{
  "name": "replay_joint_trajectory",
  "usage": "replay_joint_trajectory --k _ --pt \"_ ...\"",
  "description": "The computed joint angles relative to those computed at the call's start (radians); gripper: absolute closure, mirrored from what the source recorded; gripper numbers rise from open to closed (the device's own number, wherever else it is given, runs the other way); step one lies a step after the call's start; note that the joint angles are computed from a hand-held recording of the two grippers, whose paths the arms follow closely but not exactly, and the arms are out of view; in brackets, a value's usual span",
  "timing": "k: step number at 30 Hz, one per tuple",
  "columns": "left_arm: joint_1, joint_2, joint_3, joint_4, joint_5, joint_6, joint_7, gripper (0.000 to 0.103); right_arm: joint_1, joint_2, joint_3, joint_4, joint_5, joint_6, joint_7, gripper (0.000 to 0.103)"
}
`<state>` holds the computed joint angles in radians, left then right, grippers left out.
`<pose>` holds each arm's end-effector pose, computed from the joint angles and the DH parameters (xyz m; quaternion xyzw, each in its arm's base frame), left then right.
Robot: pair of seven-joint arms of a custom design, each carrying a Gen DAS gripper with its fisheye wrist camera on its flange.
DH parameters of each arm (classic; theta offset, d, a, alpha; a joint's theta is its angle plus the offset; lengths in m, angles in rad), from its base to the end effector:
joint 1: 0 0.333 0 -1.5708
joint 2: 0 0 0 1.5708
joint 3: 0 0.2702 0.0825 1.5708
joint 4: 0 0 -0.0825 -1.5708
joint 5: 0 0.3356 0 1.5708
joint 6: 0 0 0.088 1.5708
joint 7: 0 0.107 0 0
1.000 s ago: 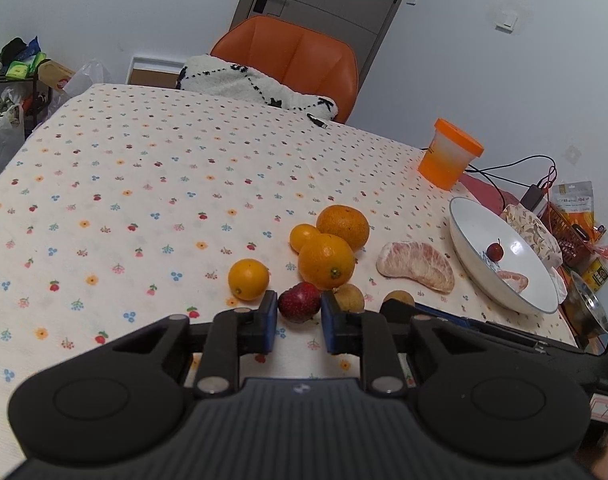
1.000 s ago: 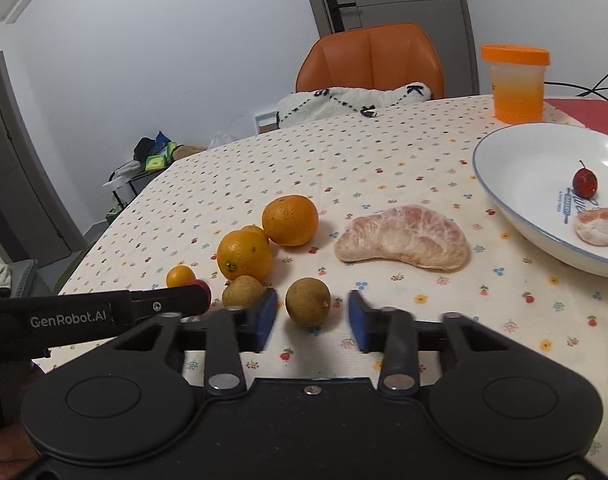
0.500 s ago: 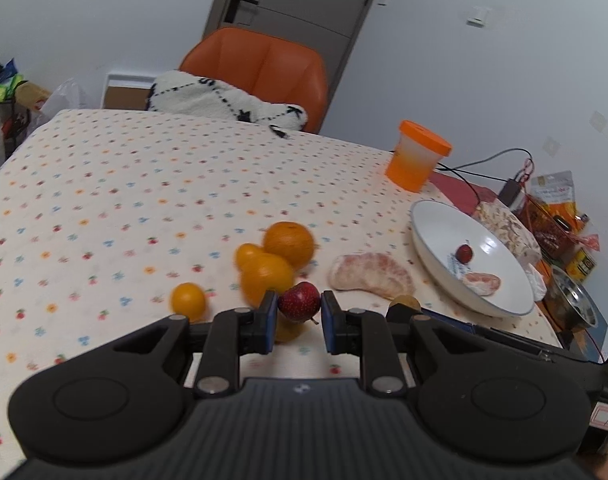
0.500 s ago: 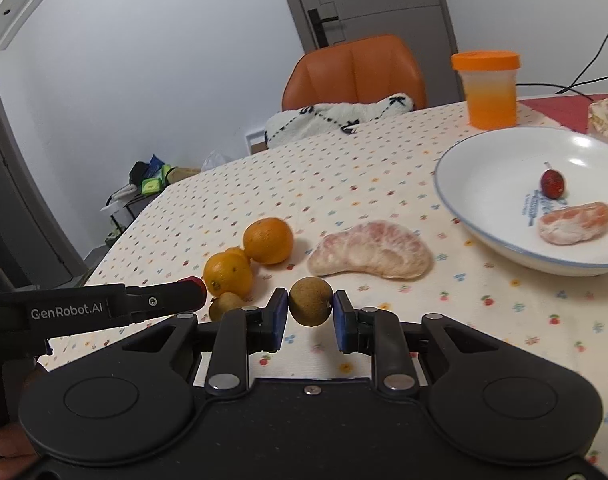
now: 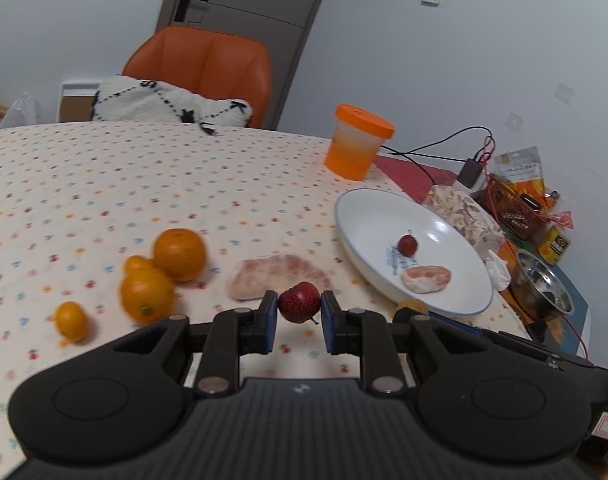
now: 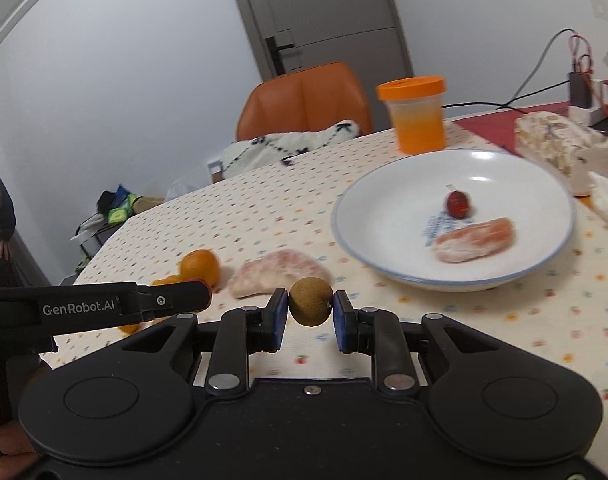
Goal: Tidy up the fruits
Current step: 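Carry both fruits over the white plate and open both tools to drop them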
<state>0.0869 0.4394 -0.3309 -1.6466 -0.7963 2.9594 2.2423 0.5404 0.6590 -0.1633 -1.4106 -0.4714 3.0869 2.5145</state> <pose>0.6472 -0.0767 0.4360 -0.5936 0.6519 -0.4409 0.1684 0.6209 0.3207 0.4191 -0.6083 0.6204 -0.2167 0.4451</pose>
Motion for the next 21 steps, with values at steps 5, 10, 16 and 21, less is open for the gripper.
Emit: replay_joint_trajectory --k 5,10,16,21 --pt "-0.025 0.039 0.001 0.057 0.037 -0.016 -0.029 0.082 0.056 -0.043 -0.105 -0.069 -0.05 0.015 0.085 0.08" --pt "-0.043 0.076 -0.006 0.112 0.073 -0.031 -0.045 0.082 0.094 -0.074 -0.184 -0.116 -0.125 0.015 0.191 0.08" --pt "-0.07 0.126 0.0 0.184 0.128 -0.058 -0.094 0.082 0.1 -0.094 -0.221 -0.133 -0.227 0.004 0.294 0.08" --pt "-0.094 0.156 0.01 0.232 0.181 -0.071 -0.133 0.082 0.079 -0.105 -0.219 -0.138 -0.303 -0.002 0.364 0.08"
